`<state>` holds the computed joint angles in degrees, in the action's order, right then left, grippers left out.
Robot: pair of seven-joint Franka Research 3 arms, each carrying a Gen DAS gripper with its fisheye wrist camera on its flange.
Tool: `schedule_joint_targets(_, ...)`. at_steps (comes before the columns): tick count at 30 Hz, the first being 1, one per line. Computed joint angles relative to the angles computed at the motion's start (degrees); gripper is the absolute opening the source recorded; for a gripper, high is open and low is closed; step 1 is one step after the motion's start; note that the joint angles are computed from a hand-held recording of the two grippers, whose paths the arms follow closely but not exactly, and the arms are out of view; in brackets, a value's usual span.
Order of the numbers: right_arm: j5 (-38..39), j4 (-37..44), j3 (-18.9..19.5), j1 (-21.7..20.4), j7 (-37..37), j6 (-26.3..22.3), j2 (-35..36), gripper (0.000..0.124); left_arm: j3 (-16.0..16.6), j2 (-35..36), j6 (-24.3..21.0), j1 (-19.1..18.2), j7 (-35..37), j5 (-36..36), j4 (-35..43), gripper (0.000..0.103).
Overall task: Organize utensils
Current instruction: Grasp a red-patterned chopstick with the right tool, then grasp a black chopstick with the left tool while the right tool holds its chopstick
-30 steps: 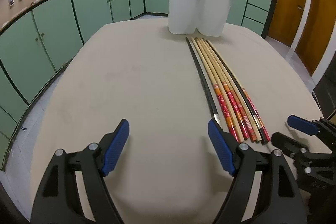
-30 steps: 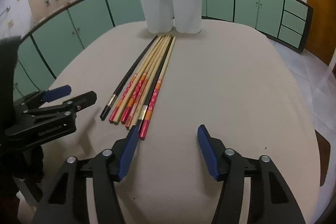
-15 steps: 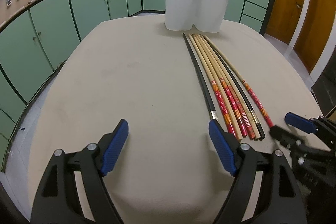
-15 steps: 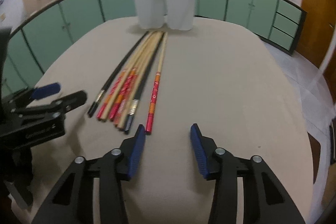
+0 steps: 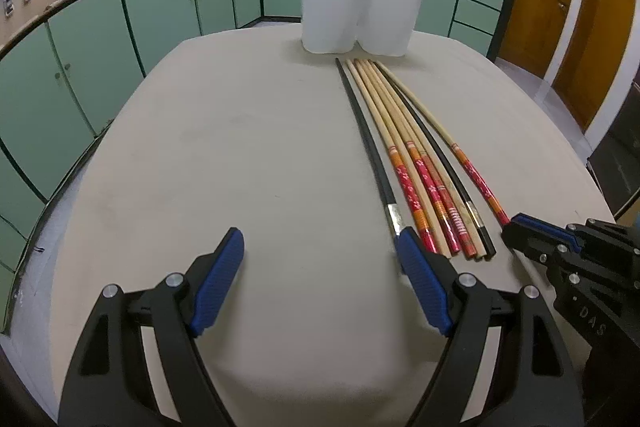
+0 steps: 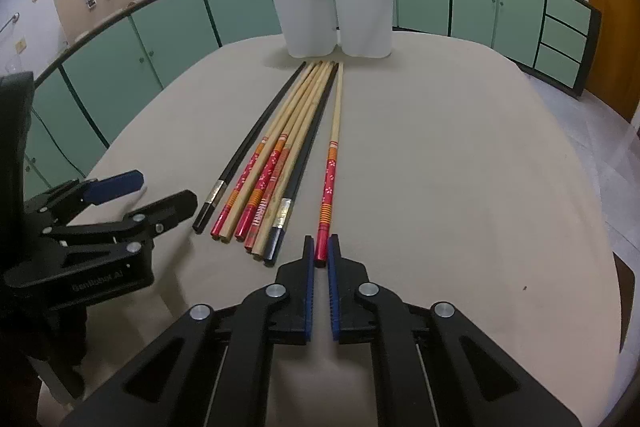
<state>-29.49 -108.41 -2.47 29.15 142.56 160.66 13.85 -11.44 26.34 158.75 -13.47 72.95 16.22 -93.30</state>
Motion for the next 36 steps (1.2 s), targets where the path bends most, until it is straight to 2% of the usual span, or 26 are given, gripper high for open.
schedule_joint_targets(4,-4.0,-0.8,-1.4,0.7,5.6,-1.3,-1.0,0.006,-1.5,0.5,-0.9,0.8,2.5,-1.6,0.5,0.078)
schedule_joint_targets(11,-3.8,-1.3,0.0,-1.3,6.2,-1.5,-1.3,0.006,0.3,1.5,-3.4,-1.4,1.4,0.2,2.4,0.078)
schedule_joint_targets(14,-3.6,-1.0,0.3,-1.5,5.6,-1.7,-1.1,0.006,0.5,1.4,-3.3,-1.5,0.4,0.5,2.3,0.074)
schedule_joint_targets(20,-1.5,-1.6,0.5,-2.1,4.4,-0.2,-1.1,0.006,0.4,0.8,-1.8,-1.1,-0.6,0.6,1.3,0.045)
schedule_joint_targets(22,-0.8,-1.7,0.5,-2.1,4.1,0.3,-1.1,0.006,0.2,0.6,-1.5,-0.9,-0.6,0.5,1.0,0.031)
schedule_joint_targets(23,-0.6,-1.8,0.4,-2.1,4.0,0.4,-1.1,0.006,0.1,0.6,-1.4,-0.8,-0.5,0.4,0.9,0.029)
schedule_joint_targets(25,-0.3,-1.7,0.3,-1.9,3.8,0.5,-1.0,0.006,-0.4,0.6,-1.1,-0.4,0.2,-0.1,0.8,0.016)
schedule_joint_targets(28,-0.5,-1.5,0.0,-1.6,3.8,0.1,-0.9,0.006,-1.1,0.6,-0.9,0.2,1.3,-1.2,0.6,0.007)
schedule_joint_targets(36,0.2,-2.3,-0.3,-1.7,3.8,1.8,-1.1,0.006,-1.9,0.2,-0.6,0.9,3.1,-3.1,0.2,0.006)
